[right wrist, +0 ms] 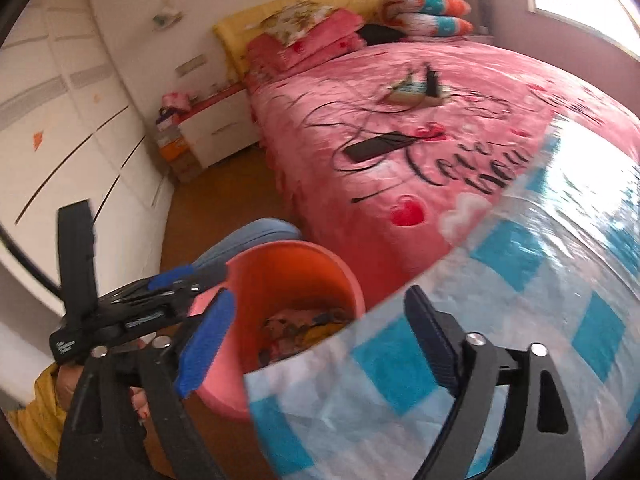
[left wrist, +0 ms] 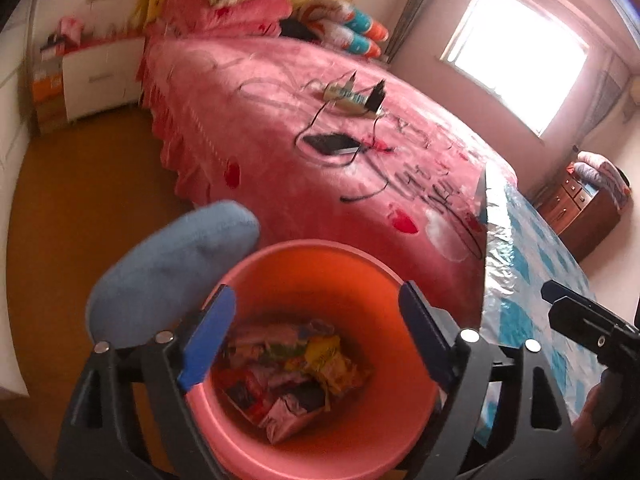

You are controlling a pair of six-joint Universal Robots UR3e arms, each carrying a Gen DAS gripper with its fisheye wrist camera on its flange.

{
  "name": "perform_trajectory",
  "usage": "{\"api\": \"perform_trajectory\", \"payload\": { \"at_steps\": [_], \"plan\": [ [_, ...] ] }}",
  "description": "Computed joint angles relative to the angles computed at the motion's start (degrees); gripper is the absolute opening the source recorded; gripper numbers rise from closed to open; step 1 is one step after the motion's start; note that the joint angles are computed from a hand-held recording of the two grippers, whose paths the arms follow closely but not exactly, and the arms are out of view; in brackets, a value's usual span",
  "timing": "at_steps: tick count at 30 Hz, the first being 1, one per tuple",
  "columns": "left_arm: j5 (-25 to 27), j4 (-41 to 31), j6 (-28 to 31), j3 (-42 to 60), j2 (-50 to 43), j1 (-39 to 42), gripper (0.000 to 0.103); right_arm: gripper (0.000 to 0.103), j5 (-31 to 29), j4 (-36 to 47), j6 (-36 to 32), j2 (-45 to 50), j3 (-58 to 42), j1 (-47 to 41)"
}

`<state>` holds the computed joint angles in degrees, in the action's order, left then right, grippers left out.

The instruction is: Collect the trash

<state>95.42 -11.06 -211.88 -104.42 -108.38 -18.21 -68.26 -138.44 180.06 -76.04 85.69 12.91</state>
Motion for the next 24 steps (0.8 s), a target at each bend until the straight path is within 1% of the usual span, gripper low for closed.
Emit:
{"api": "perform_trajectory", "payload": {
  "at_steps": [3,6,14,19,24],
  "plan": [
    [3.4,1.0,1.5,2.4,-0.9,-2.4,0.094,0.089,-0.5,-1.4,0.8,-3.2,4.3,-2.5],
    [6.1,0.1,2.9,6.0,-2.2,-4.6,0.097,0.090,-0.7,-2.7,1.3,-6.8,8.9,-5.4],
    [8.1,-2.5,4.0,14.0,-4.7,-8.6,0.098,0.090,0.0,-4.3,0.9,-16.2,18.9,-13.7],
    [8.5,-5.5,5.2,22.1,-8.1,-11.7,0.099,0.091,1.5,-3.2,-0.3,-21.7,23.4,-18.6],
    [8.6,-9.3,5.9,32.0,-13.2,-15.1,0.099,0.091,1.4,-2.7,-2.5,-27.7,27.9,-22.9]
  ]
}}
